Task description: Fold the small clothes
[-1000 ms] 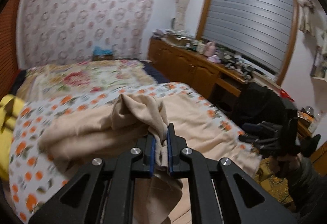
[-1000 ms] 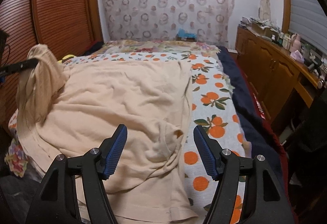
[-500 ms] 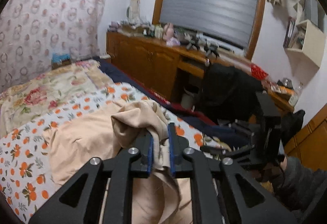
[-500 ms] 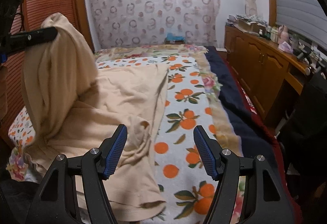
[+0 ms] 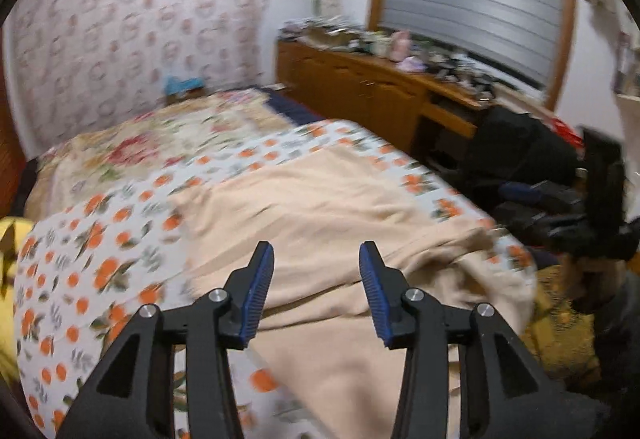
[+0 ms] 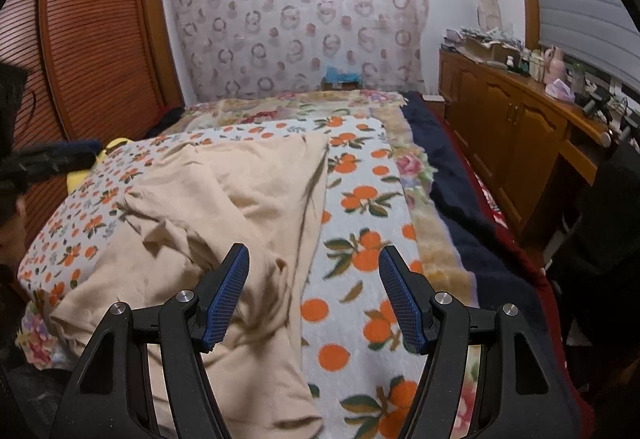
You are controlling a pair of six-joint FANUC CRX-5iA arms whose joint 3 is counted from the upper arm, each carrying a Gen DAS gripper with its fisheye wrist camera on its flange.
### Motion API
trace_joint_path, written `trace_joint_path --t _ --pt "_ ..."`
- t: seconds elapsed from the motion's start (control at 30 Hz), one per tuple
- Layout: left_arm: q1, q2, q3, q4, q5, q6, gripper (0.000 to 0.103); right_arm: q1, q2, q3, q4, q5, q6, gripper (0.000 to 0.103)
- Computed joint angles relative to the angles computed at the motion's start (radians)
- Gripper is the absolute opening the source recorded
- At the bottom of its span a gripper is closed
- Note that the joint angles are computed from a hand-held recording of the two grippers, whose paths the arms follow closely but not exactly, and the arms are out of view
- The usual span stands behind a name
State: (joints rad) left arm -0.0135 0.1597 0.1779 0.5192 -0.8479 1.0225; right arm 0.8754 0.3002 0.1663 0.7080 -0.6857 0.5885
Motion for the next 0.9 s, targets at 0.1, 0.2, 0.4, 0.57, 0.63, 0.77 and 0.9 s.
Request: trace_joint_path --t 0.1,0.2,0.4,0.57,0.63,0.77,0.9 --pt "0.029 -0.005 -0.047 -0.016 0.02 0.027 0.043 0.001 0.025 0.052 -0.029 0.0 0.047 0.069" --pt "0.044 -0.017 -0.093 -0.012 0.04 0.026 0.043 0.005 0.062 0.118 -0.067 -0.009 0.108 0.069" --pt "0.072 -0.042 -0.159 -0.019 0.044 0.045 0.043 0.022 0.17 0.311 -0.181 -0.068 0.298 0.069" --pt "0.1 -0.075 -0.231 0.023 0.023 0.05 0.043 0.033 0.25 0.451 -0.262 -0.13 0.429 0.069" --pt "0.107 -0.093 -0.26 0.034 0.023 0.045 0.043 0.036 0.279 0.499 -0.291 -0.155 0.466 0.069" --pt "0.119 -0.152 -0.333 0.061 0.065 0.033 0.043 0.038 0.309 0.548 -0.334 -0.183 0.51 0.069" --pt "0.129 -0.199 -0.375 0.038 0.105 0.061 0.043 0.043 0.329 0.582 -0.356 -0.21 0.545 0.069"
